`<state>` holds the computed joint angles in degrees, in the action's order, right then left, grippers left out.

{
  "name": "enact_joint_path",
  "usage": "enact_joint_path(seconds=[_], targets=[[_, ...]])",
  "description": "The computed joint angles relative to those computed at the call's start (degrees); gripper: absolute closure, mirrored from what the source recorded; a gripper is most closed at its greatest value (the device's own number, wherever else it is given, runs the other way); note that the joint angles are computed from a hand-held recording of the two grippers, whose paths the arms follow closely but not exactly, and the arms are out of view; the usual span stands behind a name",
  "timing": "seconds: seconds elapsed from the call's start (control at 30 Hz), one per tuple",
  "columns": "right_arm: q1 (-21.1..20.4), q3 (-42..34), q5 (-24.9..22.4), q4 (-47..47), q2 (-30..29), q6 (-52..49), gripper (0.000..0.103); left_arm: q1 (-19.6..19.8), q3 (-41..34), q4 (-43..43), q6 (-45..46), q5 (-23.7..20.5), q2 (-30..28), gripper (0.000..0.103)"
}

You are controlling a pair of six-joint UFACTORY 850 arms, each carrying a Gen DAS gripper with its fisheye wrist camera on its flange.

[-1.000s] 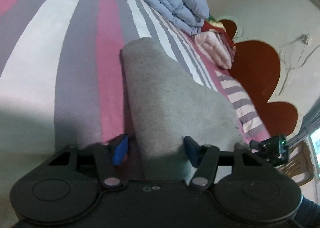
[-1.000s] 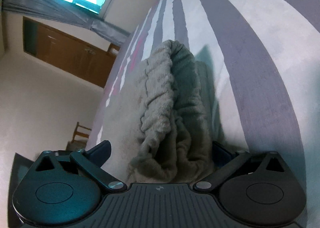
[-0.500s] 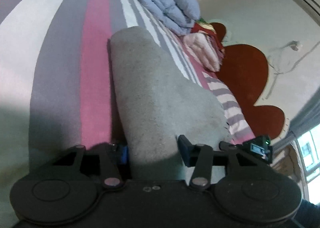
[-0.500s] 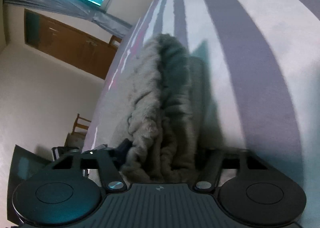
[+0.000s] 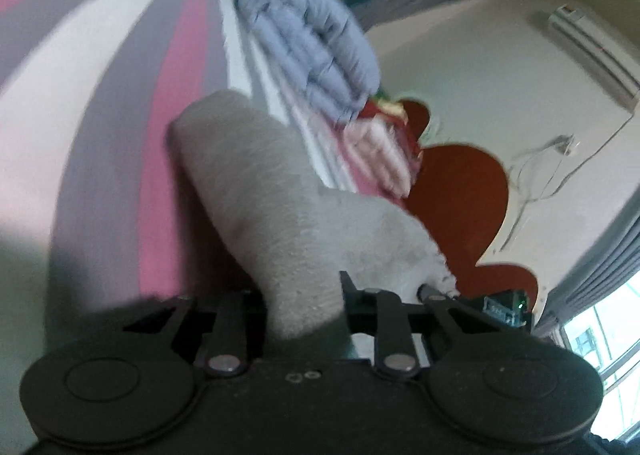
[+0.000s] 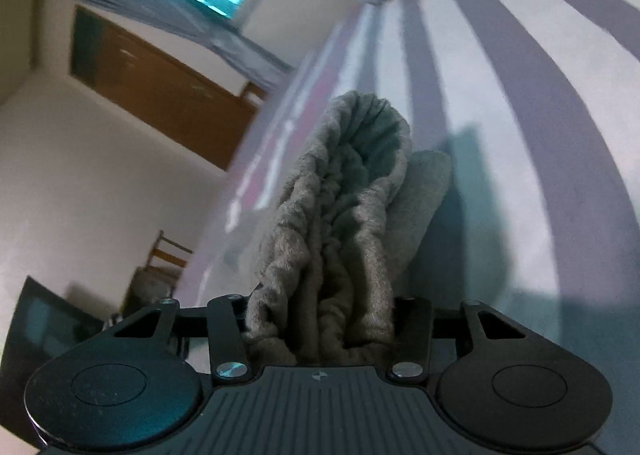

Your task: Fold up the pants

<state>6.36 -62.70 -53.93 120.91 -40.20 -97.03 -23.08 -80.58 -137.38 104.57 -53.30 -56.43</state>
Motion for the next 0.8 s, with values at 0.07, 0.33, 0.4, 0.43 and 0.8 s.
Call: enact_joint_path(seconds=[0.07,0.33,0.4,0.43,0.8], targets=[[0.29,-2.19,-0.2,-1.24,-0.41,0.36,0.056,1.04,-0.4,-0.42,1.14,-0.04,0.92,0.088],[2.24,-23.59,1.98,-4.94,-11.51,7.81,0.056,4.29,-18.0,6.62,-3.3,10.99,-4.48,0.088],[2.67,-30.87,3.93,-6.71,-15.69,11.85,0.056,4.83,-24.45,9.26,-6.53,13.5,-8.15,0.088],[2.78,-34.74,4.96,-8.15,-17.93,13.88,0.056,5.11,-27.29,10.85,-8.28,14.39,-9.9,0.088],[0.82,-63.72,10.16,-23.3,-37.76,32.72,0.056,6.5,-62.13,31.57,-31.4,19.34,-33.87,0.079]])
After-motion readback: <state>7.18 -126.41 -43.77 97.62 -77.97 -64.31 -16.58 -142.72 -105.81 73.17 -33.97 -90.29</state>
